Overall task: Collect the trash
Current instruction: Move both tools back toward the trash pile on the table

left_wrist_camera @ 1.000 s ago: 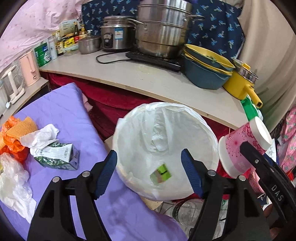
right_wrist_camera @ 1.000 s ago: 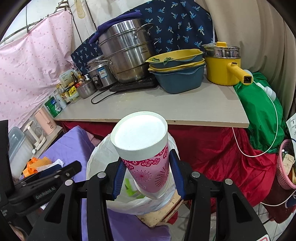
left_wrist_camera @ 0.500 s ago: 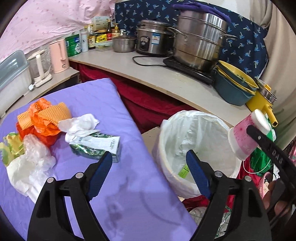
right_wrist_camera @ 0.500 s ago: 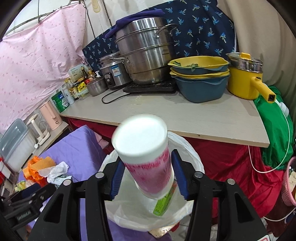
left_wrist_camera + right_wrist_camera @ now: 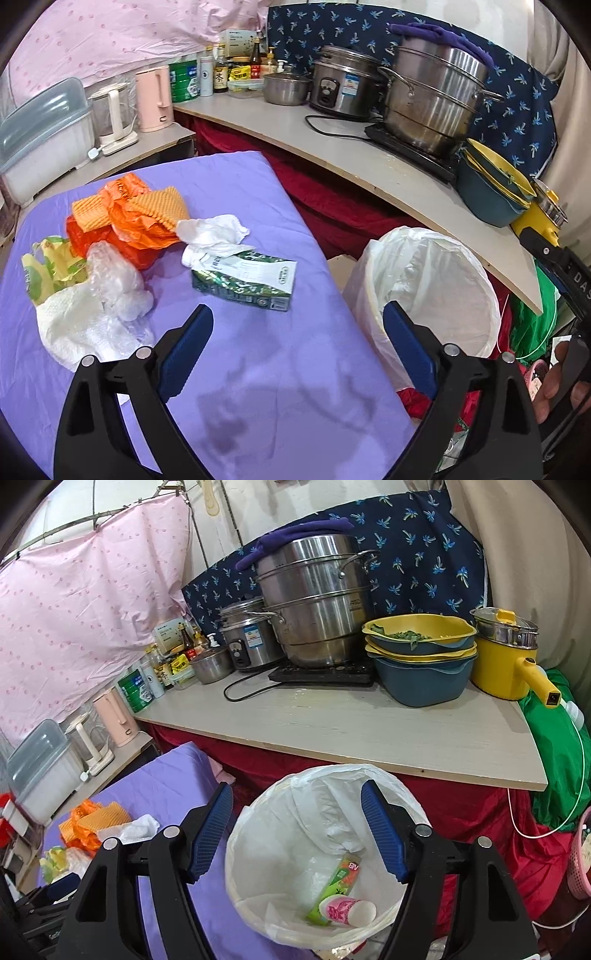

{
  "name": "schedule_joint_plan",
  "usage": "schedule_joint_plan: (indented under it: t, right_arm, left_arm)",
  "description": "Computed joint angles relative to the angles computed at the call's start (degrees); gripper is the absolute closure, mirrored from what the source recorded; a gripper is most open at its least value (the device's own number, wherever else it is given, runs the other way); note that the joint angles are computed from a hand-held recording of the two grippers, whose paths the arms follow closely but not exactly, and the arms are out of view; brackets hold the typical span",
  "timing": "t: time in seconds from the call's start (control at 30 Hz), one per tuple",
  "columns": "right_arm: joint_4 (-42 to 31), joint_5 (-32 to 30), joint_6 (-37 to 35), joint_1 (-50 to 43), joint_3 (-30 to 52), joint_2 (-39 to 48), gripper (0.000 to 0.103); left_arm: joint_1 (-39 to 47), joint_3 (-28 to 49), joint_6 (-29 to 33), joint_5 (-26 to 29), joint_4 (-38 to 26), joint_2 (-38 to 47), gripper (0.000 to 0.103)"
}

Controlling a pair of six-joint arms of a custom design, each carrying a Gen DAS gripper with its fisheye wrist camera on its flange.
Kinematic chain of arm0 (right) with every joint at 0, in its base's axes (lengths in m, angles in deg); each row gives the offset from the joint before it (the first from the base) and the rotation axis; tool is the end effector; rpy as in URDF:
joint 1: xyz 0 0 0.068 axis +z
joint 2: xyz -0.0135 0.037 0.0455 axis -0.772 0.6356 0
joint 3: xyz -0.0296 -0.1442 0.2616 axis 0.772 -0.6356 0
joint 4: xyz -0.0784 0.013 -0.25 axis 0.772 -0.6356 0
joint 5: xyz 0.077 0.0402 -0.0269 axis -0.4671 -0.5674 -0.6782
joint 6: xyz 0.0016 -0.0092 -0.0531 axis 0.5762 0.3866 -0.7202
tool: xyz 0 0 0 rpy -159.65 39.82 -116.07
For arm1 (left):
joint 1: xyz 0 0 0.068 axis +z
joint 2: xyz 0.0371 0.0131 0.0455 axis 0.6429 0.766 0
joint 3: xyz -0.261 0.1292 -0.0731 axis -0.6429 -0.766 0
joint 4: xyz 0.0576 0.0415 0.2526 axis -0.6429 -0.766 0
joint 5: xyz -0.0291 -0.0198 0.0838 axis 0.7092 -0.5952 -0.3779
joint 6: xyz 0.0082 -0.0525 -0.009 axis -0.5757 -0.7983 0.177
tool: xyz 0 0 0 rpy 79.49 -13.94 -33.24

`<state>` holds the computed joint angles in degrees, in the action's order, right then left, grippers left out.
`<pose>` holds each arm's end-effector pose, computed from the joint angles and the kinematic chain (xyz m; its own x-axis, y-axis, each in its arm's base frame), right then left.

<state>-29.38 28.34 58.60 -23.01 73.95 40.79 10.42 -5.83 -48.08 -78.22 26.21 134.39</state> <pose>0.2494 0.1043 0.0958 -0.3651 0.4547 -0.8124 0.4928 0.8347 0.2458 0.3387 -0.1929 0.0825 -0.7141 0.1795 -0.6766 0.3685 0.9182 -0.1453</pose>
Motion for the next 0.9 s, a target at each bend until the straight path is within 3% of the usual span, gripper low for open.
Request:
schedule_joint_plan:
  t: [0.43,0.9]
  right_arm:
    - [-7.9,2.7,2.6,10.1,8.6,1.9,0.030]
    - [-14.0,-1.1,0.9,16.9,24.2,12.0,0.030]
  left_arm:
    - [9.2,-7.6,1.1,2.7,4.1,-4.1,0.013]
    - [25.8,-13.2,5.9,6.4,7.4,-2.4,0.013]
